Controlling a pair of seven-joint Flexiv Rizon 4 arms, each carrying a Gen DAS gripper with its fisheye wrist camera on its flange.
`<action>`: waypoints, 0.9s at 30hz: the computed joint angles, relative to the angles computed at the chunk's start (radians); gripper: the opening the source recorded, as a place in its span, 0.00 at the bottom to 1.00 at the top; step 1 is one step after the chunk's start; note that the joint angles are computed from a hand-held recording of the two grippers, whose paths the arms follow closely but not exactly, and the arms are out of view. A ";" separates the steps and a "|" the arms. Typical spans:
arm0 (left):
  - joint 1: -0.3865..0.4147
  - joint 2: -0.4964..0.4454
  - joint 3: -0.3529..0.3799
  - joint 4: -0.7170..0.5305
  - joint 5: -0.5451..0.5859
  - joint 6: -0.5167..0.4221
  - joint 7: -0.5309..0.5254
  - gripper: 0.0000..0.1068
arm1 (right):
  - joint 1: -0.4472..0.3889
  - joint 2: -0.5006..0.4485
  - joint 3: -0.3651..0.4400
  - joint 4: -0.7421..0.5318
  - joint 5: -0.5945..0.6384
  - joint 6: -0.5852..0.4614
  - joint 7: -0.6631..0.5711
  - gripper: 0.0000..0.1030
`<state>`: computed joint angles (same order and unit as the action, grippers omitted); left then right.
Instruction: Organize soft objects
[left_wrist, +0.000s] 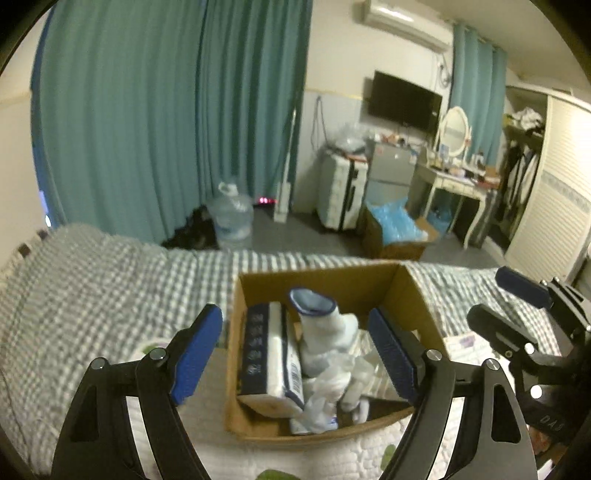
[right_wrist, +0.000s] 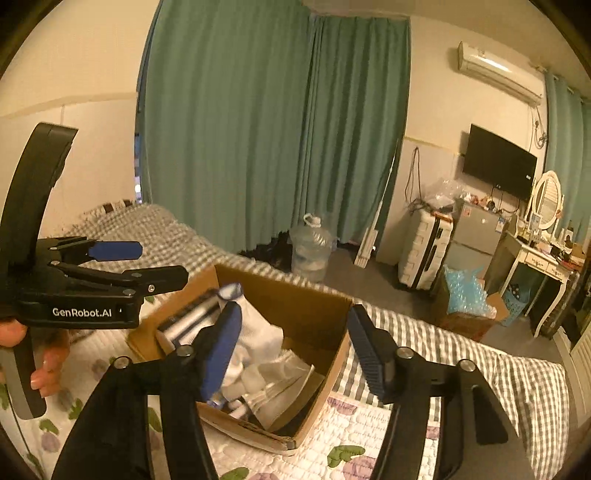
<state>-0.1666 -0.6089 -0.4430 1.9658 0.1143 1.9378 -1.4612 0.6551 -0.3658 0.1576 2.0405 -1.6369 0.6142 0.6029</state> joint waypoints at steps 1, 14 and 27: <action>-0.006 0.016 0.013 0.011 0.001 0.019 -0.001 0.77 | 0.006 0.009 0.004 0.000 0.002 -0.012 -0.002 0.59; 0.033 0.190 0.073 0.162 0.103 0.172 -0.128 0.78 | 0.123 0.056 0.056 -0.053 0.081 -0.190 -0.060 0.76; 0.102 0.266 0.097 0.231 0.265 0.238 -0.275 0.83 | 0.216 0.069 0.087 -0.088 0.149 -0.341 -0.054 0.94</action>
<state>-0.0649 -0.3427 -0.3464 2.1970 0.3794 2.1761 -1.7367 0.8710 -0.2970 0.2447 1.9522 -1.4879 0.2733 0.5491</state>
